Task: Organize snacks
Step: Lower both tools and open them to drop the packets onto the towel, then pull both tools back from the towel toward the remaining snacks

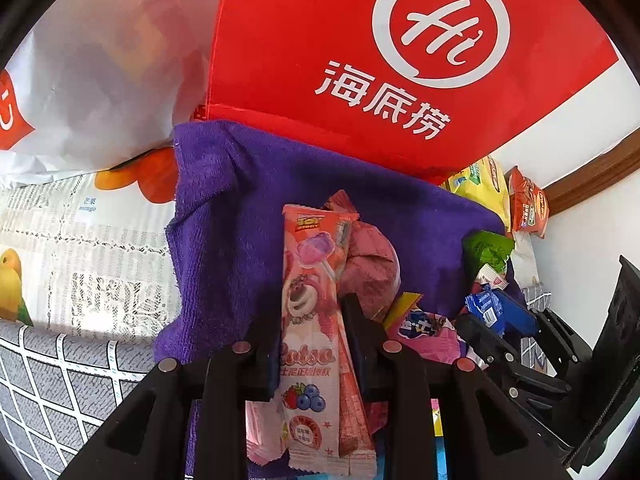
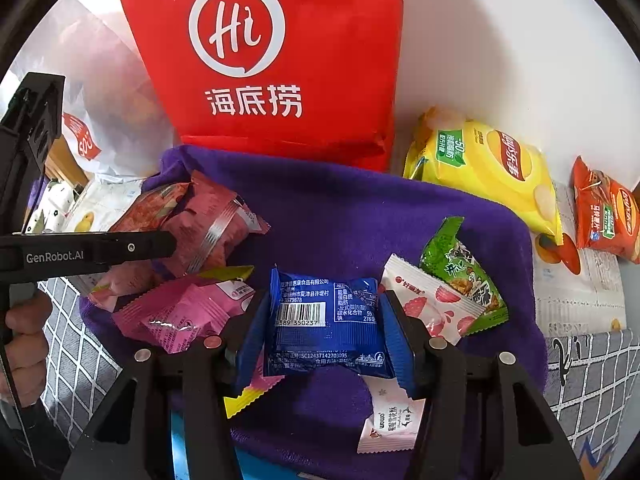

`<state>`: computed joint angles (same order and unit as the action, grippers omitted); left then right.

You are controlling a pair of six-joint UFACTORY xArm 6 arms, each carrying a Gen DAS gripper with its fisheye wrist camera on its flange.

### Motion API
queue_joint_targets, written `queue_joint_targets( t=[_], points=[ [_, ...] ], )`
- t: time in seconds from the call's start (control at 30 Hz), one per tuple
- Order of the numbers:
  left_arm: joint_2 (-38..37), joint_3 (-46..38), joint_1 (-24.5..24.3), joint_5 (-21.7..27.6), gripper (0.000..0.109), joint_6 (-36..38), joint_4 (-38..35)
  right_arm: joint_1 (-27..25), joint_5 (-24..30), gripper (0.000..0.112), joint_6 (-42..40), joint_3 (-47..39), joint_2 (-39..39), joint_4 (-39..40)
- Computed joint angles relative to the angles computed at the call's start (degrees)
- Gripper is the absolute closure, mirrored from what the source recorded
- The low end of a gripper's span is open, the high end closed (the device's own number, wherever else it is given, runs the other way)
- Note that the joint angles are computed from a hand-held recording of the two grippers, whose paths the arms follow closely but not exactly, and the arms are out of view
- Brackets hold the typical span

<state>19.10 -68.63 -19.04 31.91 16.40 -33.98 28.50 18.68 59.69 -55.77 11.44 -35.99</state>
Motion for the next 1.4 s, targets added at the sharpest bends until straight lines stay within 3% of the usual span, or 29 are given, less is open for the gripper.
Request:
queue_joint_targets(
  t=[0.17, 0.27, 0.37, 0.47, 0.6, 0.8, 0.97, 1.17, 1.4],
  points=[
    [-0.7, -0.3, -0.1, 1.4, 0.056, 2.4, -1.8, 0.1, 0.5, 0.057, 1.0, -0.4, 0.4, -1.3],
    [-2.4, 1.0, -0.1, -0.1, 0.047, 3.8, -3.0, 0.4, 0.9, 0.054, 0.0, -0.9, 0.8, -0.1],
    [-3.9, 2.0, 0.0, -1.1, 0.041, 5.1, -4.2, 0.0, -1.9, 0.048, -2.3, 0.4, 0.0, 2.1],
    [-5.0, 2.5, 0.2, -1.3, 0.040, 6.1, -4.8, -0.1, -3.6, 0.043, 0.3, 1.4, -1.8, -2.0],
    [-6.5, 3.2, 0.4, -1.2, 0.040, 7.0, -5.4, 1.5, 1.3, 0.039, 9.0, 1.1, -5.3, -12.9],
    [-10.0, 5.6, 0.4, -1.6, 0.040, 9.4, -6.4, 4.0, 6.7, 0.038, 15.3, 2.3, -11.2, -16.8],
    [-13.9, 8.1, -0.1, -2.0, 0.040, 11.5, -8.5, 8.1, 12.7, 0.038, 24.7, 6.1, -18.5, -24.5],
    [-19.9, 11.8, -1.6, -4.1, 0.040, 13.8, -9.8, 14.0, 19.1, 0.038, 28.7, 12.2, -27.7, -24.0],
    [-28.0, 19.0, -2.2, -4.1, 0.040, 10.8, -7.1, 20.3, 24.3, 0.038, 31.4, 18.7, -36.6, -20.0]
  ],
)
